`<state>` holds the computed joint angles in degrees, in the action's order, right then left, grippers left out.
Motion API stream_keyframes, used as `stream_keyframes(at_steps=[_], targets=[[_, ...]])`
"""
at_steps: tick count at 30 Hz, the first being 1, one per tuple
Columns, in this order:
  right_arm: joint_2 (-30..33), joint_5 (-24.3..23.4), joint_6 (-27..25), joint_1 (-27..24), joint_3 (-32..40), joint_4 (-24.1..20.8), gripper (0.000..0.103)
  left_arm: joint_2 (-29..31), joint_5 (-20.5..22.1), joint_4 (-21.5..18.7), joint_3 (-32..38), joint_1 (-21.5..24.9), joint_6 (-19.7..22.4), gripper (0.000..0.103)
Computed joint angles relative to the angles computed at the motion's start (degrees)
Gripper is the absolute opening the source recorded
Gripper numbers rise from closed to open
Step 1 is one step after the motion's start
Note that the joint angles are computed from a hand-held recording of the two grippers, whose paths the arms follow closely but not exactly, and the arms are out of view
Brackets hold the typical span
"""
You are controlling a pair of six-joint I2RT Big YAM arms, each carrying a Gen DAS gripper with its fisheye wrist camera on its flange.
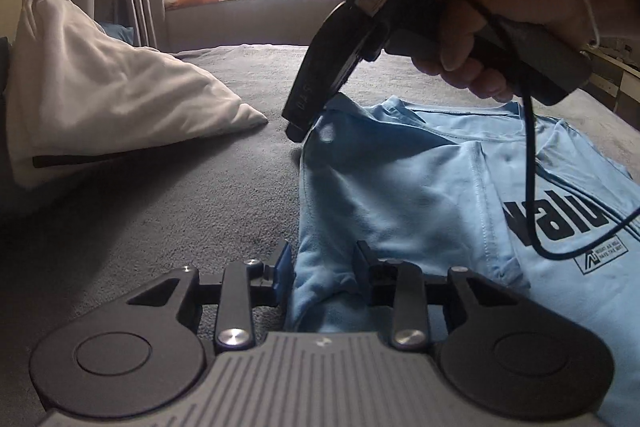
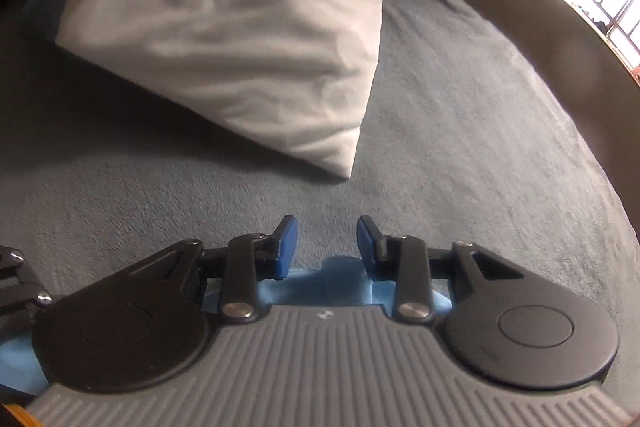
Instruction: Fold clothes
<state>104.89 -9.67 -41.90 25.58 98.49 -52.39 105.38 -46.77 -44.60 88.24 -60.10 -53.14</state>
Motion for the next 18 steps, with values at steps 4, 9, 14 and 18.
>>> stream_keyframes(at_steps=[4, 9, 14, 18], targets=[[5.4, -2.1, 13.1, -3.3, 8.7, -7.9, 0.005, 0.2, -0.7, 0.6, -0.3, -0.3, 0.5, 0.034], [8.8, -11.1, 35.1, -8.9, 14.6, -9.1, 0.0, -0.2, -0.5, 1.8, -1.0, -0.3, 0.5, 0.034], [9.2, -16.5, 49.7, -12.1, 14.5, -4.5, 0.0, -0.2, -0.6, 2.0, -1.1, -0.3, 0.5, 0.034], [9.0, -15.3, 40.2, -10.4, 16.0, -6.5, 0.003, -0.1, -0.7, 2.0, -1.0, -0.3, 0.7, 0.034]])
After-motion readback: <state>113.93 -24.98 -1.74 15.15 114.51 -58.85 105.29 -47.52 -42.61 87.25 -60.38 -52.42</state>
